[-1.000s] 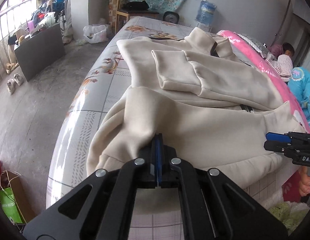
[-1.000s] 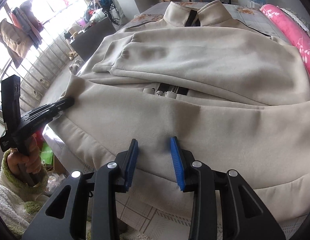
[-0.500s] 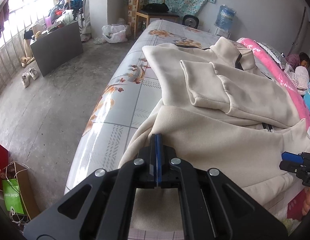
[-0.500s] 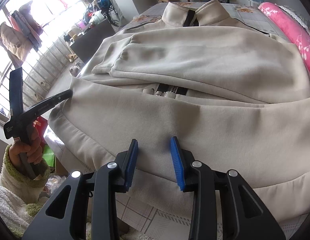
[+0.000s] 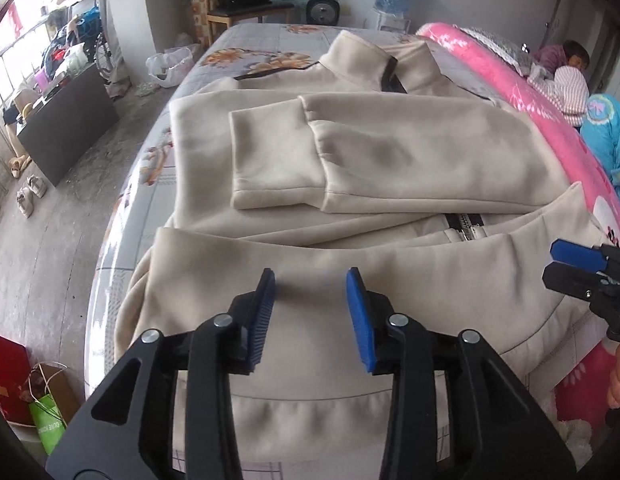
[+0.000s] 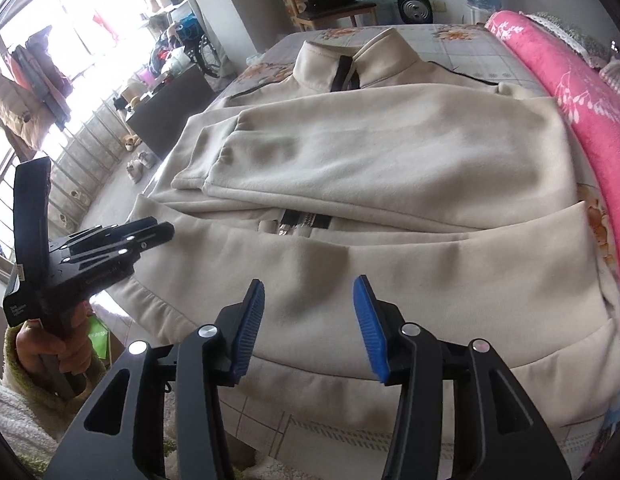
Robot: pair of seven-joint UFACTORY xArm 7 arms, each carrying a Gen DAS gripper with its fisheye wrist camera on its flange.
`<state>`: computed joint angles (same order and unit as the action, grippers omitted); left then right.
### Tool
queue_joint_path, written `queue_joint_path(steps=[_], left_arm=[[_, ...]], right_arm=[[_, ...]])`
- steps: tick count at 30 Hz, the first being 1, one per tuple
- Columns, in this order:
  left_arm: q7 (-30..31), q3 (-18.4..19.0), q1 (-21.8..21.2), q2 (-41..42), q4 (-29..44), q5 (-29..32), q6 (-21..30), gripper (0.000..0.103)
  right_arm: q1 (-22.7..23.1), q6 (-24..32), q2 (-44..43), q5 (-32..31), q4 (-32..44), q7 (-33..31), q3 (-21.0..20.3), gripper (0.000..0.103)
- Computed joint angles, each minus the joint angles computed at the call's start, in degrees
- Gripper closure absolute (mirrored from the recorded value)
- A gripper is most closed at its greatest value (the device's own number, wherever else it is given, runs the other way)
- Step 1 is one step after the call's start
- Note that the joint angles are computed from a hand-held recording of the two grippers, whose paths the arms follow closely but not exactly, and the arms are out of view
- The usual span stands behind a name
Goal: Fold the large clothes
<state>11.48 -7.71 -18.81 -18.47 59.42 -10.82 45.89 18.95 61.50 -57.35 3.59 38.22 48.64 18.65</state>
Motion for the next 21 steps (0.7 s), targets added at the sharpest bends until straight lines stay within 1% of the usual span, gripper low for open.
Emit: queue_joint_path(steps=[2,3,5,7,10,13,15,17,21], left_arm=[[-1.5,-1.4,0.0,0.5,0.5,2.1,0.1,0.048],[-2.1,-1.9,-0.1,0.5,0.6,2.9,0.0,0.045],[-3.4,-2.6,-0.1,0.5,0.5,4.5,-0.1,0.035],[-4.2,-2.8,-0.3,0.8,0.7,5.3,0.4,0.034],[-5.5,-3.0,-0.4,1.5,1.2,6.5,1.8,0.033],[-6.5,-3.1,-0.5,2.0,1.5,7.4,2.3,0.032],[-6.9,-3.1,-0.5,2.1,1.6,7.8,2.5,0.031],[-7.4,-3.1,-0.5,2.3,1.9,8.2,2.7,0.029],[-8.2,-3.2,-0.4,2.4,2.3,9.1,3.2,0.028]], right_arm=[[-1.3,4.3,0.8,-2.1,2.1,-0.1,1.0,0.042],[-1.5,6.0,1.3,-2.7,2.7,-0.3,1.2,0.04],[-1.6,8.4,2.0,-3.3,3.4,-0.7,1.5,0.037],[-1.8,10.6,3.1,-3.9,3.9,-0.8,2.2,0.036],[-1.2,12.3,4.2,-3.3,3.0,-0.3,2.2,0.035],[-0.8,12.6,4.0,-3.2,2.5,0.5,1.9,0.03],[-0.7,12.4,3.5,-3.2,2.7,0.7,1.4,0.03],[-0.6,11.9,2.7,-2.9,2.6,0.9,0.9,0.026],[-1.5,11.5,1.7,-3.0,2.9,1.4,0.5,0.02]])
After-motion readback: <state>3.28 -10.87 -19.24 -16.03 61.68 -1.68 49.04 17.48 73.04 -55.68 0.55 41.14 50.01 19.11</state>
